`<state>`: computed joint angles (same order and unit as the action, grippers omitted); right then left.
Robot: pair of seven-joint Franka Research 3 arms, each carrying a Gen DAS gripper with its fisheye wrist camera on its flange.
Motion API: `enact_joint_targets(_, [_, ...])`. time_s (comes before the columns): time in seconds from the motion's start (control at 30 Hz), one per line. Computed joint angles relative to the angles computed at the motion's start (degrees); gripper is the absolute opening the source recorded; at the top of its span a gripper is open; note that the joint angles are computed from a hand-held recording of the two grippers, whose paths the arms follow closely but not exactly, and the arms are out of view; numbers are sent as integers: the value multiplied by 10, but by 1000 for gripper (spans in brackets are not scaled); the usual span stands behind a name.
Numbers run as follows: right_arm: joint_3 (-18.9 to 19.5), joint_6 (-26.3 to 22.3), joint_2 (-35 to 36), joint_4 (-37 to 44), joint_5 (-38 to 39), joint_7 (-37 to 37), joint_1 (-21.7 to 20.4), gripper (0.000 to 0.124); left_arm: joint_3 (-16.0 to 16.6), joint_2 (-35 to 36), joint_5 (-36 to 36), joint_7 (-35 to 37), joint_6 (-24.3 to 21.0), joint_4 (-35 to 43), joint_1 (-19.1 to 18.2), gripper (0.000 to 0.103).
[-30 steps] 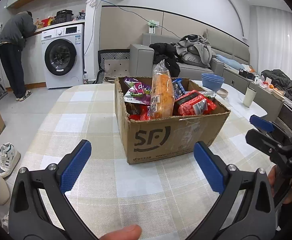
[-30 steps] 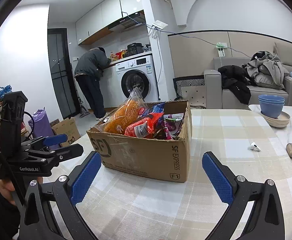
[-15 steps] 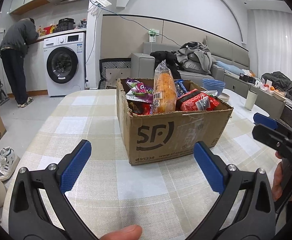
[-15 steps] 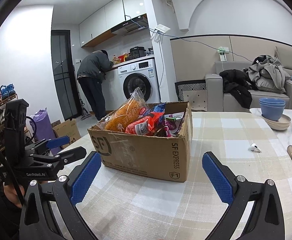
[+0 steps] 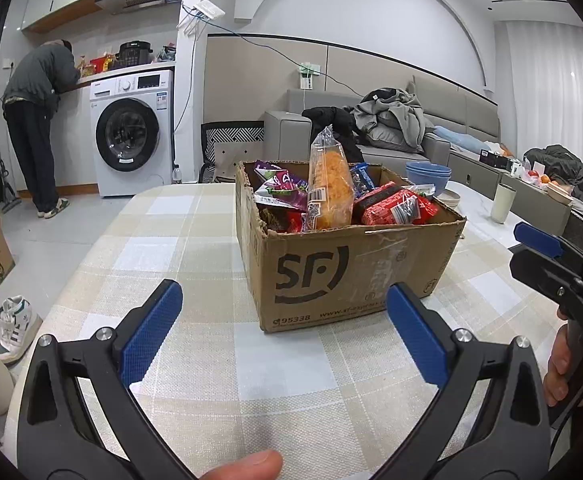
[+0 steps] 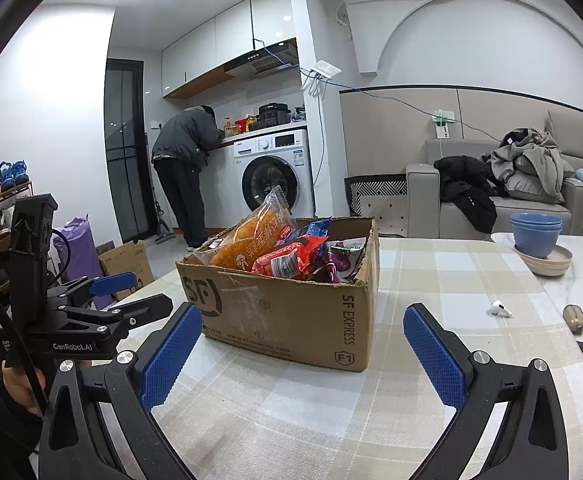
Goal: Organize snacks
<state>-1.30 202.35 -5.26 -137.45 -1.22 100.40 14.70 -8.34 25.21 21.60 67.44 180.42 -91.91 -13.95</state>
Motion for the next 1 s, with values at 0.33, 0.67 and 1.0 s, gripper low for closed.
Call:
enact_joint_targets(0.33, [-17,-3,-4,-2,-37,38,6,103,33,-7,20,-23,14,-10,-27,102])
enact_joint_targets(0.67, [-14,-1,-4,-2,-38,41,1,103,32,-6,25,-28,16,-10,-26,102])
enact_joint_targets(1.0, [-13,-1,-4,-2,-38,41,0,103,31,-8,27,-29,17,-13,-25,102])
